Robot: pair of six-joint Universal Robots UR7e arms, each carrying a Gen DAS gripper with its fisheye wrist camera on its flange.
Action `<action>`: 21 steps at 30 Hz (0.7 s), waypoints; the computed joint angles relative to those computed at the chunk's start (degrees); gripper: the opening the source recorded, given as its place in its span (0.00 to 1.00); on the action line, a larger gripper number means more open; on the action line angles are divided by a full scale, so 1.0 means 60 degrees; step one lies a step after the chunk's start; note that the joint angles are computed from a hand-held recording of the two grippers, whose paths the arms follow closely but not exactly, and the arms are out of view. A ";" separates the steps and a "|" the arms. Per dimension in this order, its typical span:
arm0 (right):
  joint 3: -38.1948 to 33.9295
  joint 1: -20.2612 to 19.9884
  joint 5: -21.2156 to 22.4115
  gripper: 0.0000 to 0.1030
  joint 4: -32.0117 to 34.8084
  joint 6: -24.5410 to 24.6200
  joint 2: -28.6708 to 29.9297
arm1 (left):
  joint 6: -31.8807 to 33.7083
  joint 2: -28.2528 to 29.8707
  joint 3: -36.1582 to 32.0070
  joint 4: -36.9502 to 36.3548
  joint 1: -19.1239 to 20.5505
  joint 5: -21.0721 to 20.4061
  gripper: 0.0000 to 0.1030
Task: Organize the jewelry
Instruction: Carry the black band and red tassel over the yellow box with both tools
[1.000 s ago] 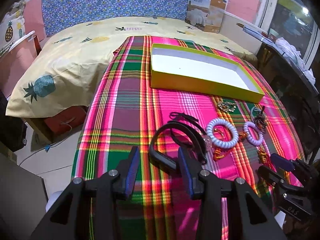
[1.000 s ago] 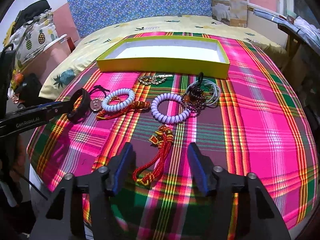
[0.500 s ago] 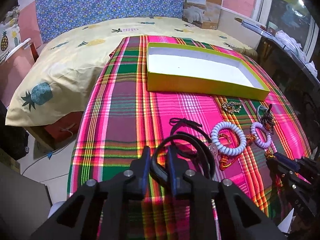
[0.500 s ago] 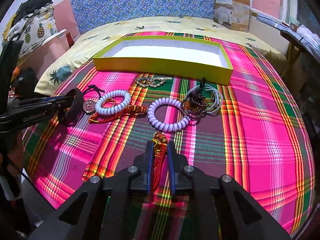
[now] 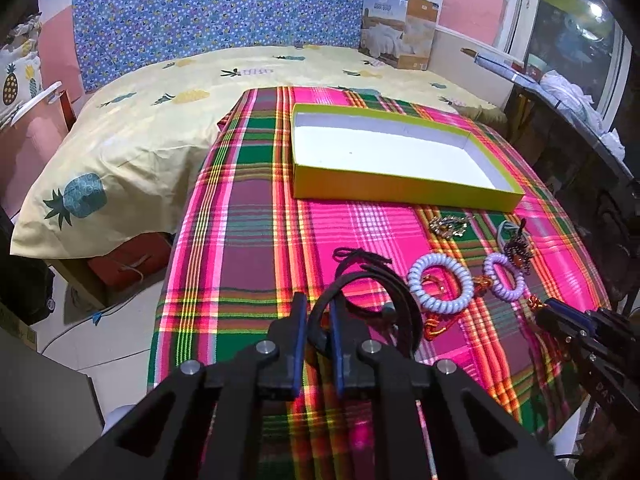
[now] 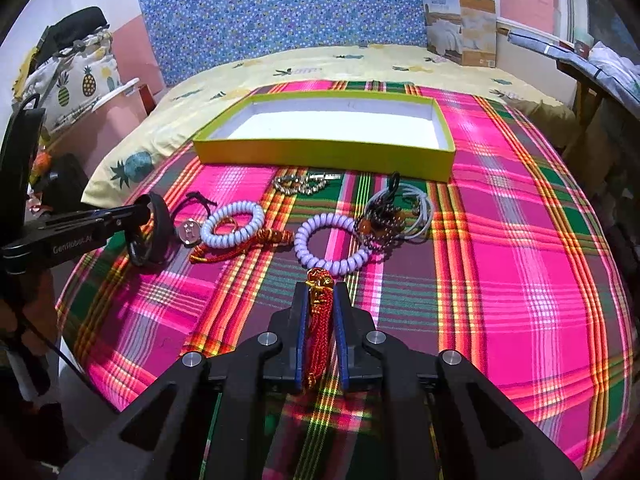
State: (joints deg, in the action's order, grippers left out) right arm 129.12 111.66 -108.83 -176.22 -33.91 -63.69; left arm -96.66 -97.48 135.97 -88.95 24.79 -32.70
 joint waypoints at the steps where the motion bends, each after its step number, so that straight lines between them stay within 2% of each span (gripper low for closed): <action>1: -0.0021 0.0008 0.0019 0.12 0.0013 -0.0004 -0.0016 | 0.0000 -0.0016 -0.0011 0.0022 -0.0034 0.0014 0.11; 12: -0.0557 0.0219 0.0306 0.12 0.0036 -0.0296 -0.0029 | 0.0858 -0.0102 -0.0351 -0.0362 -0.0042 0.0441 0.11; 21: -0.1763 0.0474 0.0416 0.12 -0.0141 -0.0947 0.0702 | 0.2455 0.0300 -0.0997 -0.1254 0.0607 0.1279 0.11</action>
